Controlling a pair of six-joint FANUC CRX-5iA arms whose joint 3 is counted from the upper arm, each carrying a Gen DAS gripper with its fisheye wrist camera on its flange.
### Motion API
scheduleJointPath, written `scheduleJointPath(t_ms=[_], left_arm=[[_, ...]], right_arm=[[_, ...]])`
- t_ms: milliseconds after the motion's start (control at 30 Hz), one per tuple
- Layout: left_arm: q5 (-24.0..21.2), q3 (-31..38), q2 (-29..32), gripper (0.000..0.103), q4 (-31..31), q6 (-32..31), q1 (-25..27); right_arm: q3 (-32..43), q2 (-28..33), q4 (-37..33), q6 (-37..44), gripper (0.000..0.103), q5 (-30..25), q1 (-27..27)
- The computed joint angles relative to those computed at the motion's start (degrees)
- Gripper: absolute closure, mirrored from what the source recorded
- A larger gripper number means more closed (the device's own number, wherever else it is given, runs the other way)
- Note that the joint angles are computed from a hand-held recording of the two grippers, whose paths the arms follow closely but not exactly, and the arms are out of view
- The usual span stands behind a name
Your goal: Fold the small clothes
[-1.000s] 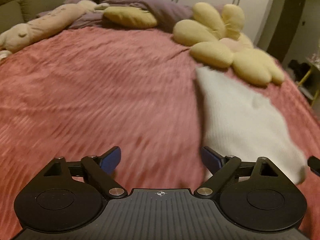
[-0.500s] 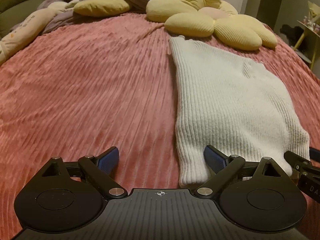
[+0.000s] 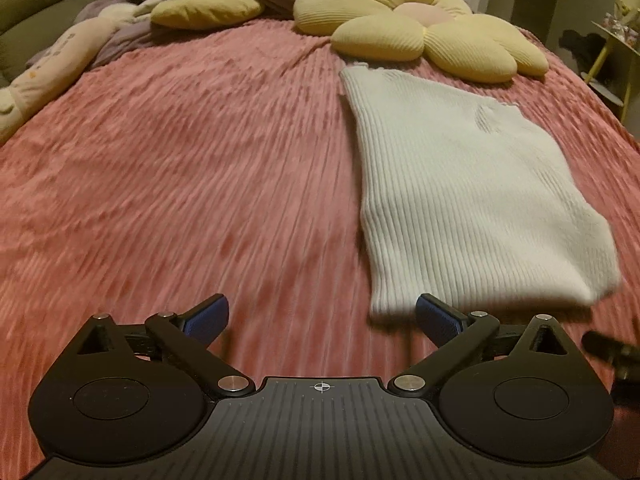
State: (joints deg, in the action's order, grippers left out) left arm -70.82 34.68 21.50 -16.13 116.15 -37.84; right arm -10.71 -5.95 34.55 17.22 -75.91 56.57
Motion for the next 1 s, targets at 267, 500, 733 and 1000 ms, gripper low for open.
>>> scheduleJointPath(t_ms=[267,500,733,1000], left_arm=[[-2.6,-2.3,-3.1,0.0,1.6,-1.2,-1.4],[-3.2,0.0,-4.2,0.0,0.5,-3.3,-2.3],[-8.9,8.3,-1.1,0.0,-3.0,-8.8,-4.3],[-12.7,11.5,0.5,0.0,-2.3,-9.8,-3.9]], right_arm=[[0.9,-3.1,-5.4,-7.0,0.004,-3.2,5.0],[6.4,-2.3,-7.4,-9.8,0.004,-6.1,5.0],[13.4,2.1,-5.2,-3.2,0.004,-12.2,5.1],[17.3,4.5,-4.0,-0.1,0.004,-14.4,5.7]])
